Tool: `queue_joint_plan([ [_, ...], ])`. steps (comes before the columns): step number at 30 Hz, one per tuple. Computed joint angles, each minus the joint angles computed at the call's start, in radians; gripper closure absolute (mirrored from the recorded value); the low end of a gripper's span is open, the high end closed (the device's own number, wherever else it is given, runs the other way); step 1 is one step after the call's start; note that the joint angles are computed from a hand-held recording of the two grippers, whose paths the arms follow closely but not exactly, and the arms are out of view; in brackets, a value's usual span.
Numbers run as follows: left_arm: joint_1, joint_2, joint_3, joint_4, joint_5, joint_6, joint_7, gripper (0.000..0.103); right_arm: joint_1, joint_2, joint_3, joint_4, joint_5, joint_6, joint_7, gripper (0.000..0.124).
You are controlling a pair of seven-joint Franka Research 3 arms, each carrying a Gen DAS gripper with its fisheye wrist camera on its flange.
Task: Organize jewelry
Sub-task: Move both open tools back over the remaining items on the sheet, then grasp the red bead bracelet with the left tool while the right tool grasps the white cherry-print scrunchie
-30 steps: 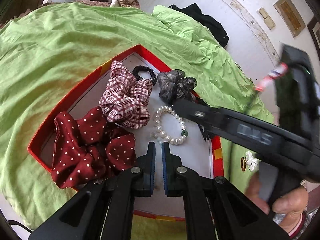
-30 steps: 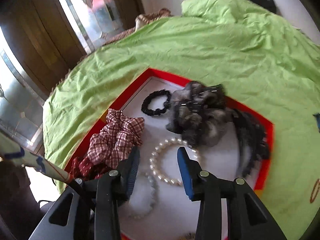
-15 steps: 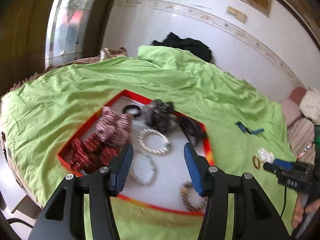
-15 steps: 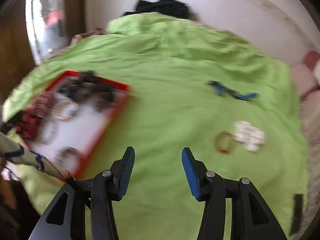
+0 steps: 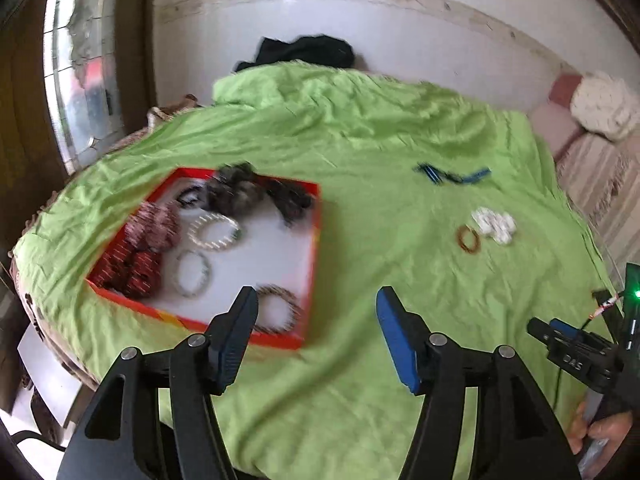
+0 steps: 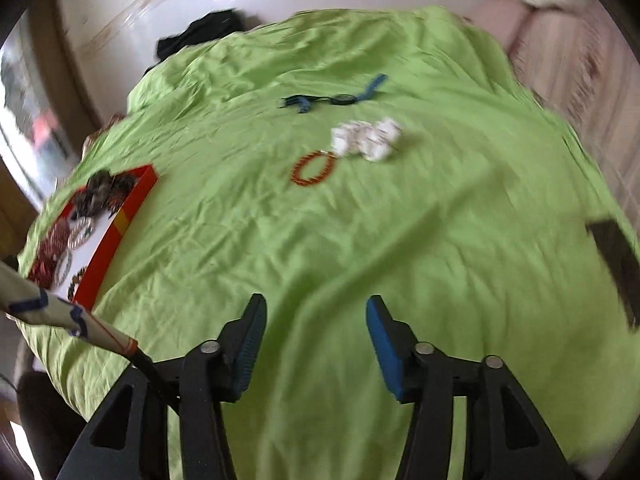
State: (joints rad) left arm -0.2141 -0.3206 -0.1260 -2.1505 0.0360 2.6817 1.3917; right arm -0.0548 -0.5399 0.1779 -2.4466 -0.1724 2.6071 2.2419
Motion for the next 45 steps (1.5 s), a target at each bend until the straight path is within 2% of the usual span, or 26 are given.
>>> queue_joint_plan([
  [3, -0.006, -0.014, -0.041, -0.001, 0.041, -0.051, -0.019, 0.042, 0.01, -0.054, -0.019, -0.068, 0.044, 0.035, 0.022, 0.065],
  [8, -0.007, -0.046, -0.082, -0.033, 0.14, -0.049, -0.06, 0.042, -0.04, -0.107, 0.036, -0.113, 0.023, 0.048, 0.07, 0.064],
  [14, -0.036, -0.058, -0.065, -0.053, 0.145, -0.076, -0.05, 0.042, -0.034, -0.105, 0.061, -0.123, 0.017, 0.051, 0.091, 0.063],
  [22, -0.038, -0.049, -0.044, -0.054, 0.111, -0.088, -0.031, 0.042, -0.033, -0.084, 0.093, -0.097, -0.042, 0.029, 0.107, 0.059],
  [35, -0.035, -0.004, -0.045, -0.036, 0.081, -0.113, -0.004, 0.042, -0.019, -0.068, 0.069, -0.103, -0.061, 0.021, 0.14, 0.059],
  [45, -0.039, 0.09, -0.035, 0.072, 0.015, -0.171, 0.073, 0.042, -0.007, -0.03, -0.014, -0.077, 0.031, 0.057, 0.095, 0.059],
])
